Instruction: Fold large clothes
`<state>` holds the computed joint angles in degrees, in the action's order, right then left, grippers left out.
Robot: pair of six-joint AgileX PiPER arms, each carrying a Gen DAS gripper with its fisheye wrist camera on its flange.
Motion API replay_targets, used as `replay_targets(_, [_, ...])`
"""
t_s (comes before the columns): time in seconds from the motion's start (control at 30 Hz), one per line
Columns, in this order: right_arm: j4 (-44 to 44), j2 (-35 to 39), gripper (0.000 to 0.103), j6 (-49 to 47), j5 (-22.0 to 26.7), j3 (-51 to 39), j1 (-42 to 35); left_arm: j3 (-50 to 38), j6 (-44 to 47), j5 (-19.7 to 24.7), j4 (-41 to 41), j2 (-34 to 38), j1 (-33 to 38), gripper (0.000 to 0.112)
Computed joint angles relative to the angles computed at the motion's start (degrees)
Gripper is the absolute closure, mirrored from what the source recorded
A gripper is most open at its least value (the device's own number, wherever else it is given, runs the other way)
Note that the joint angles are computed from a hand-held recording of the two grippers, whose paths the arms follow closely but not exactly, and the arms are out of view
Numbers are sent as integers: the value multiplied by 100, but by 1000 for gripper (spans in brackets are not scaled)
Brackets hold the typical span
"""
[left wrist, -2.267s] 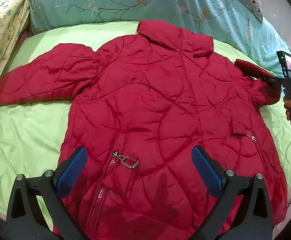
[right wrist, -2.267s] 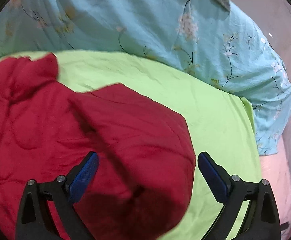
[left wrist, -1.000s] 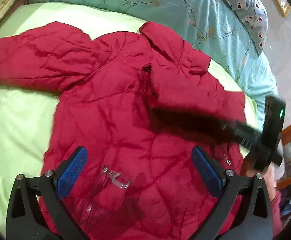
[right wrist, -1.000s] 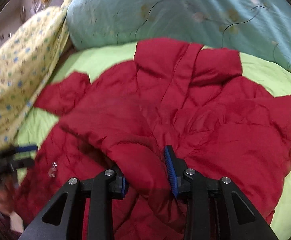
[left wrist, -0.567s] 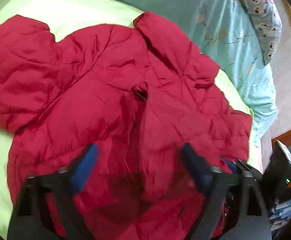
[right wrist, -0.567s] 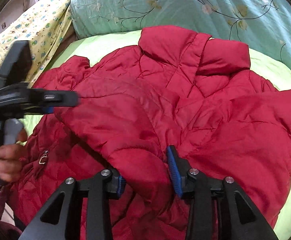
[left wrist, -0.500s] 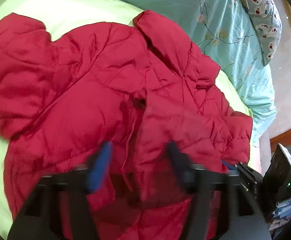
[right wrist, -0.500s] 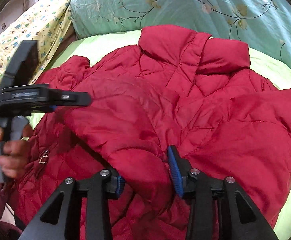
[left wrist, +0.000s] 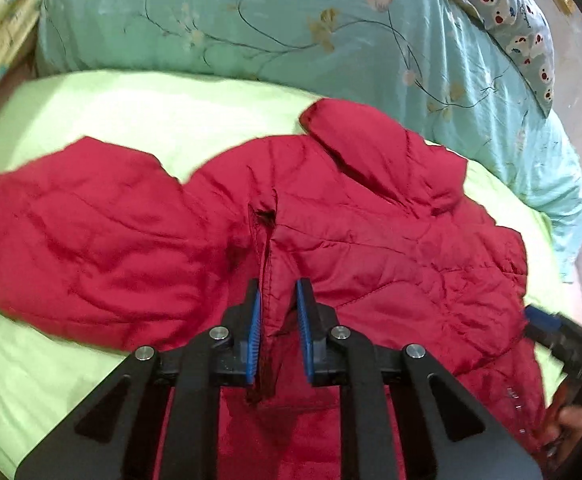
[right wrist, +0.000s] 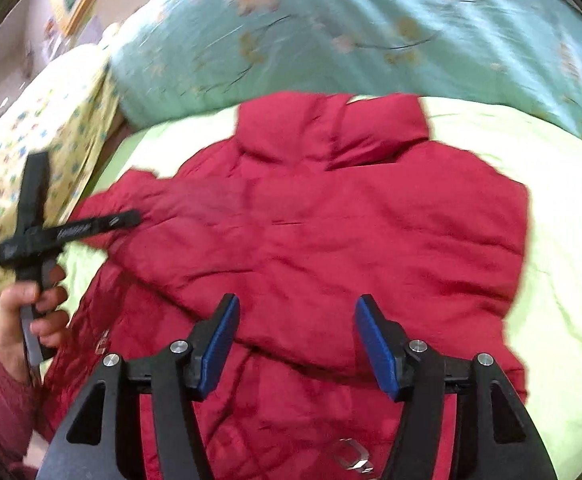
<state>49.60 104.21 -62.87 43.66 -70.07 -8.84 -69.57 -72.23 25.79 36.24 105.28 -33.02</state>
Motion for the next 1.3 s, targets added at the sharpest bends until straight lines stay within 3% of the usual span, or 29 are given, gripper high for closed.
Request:
replay_targets(0.17, [-211, 347, 41, 648, -312, -418, -132, 46, -442, 287, 640, 89, -165, 98])
replay_targets(0.33, [-639, 797, 41, 1189, -490, -791, -24, 101, -530, 327, 705, 66, -125, 96])
replay_targets(0.43, [-892, 1010, 40, 1410, -570, -878, 75, 338, -898, 442, 691, -261, -28, 72])
replay_targets(0.57, [-872, 1081, 37, 1343, -733, -807, 125, 1066, -2199, -70, 1648, -979, 19, 69])
replay_targets(0.63, [-849, 1096, 34, 1276, -840, -761, 167, 1134, -2105, -361, 1602, -1065, 12, 69])
replay_targets(0.73, [-985, 1046, 31, 1279, -1127, -611, 312, 713, -1269, -484, 1016, -725, -163, 69])
replay_targets(0.9, [-1296, 935, 29, 1394, -1589, -356, 531, -554, 25, 246, 14, 433, -464, 69])
replay_targets(0.97, [-1444, 893, 29, 1533, -1596, -332, 552, -880, 76, 622, 52, 848, -555, 69])
replay_targets(1.07, [-1802, 666, 28, 2021, -1578, -272, 648, -822, -186, 595, 336, 1005, -583, 68])
replay_targets(1.2, [-939, 259, 29, 1230, -1368, -75, 840, -887, -63, 660, 216, 1009, -570, 68])
replay_targets(1.3, [-1411, 416, 29, 1716, -1330, -306, 1232, -845, -13, 522, 165, 1027, -513, 68])
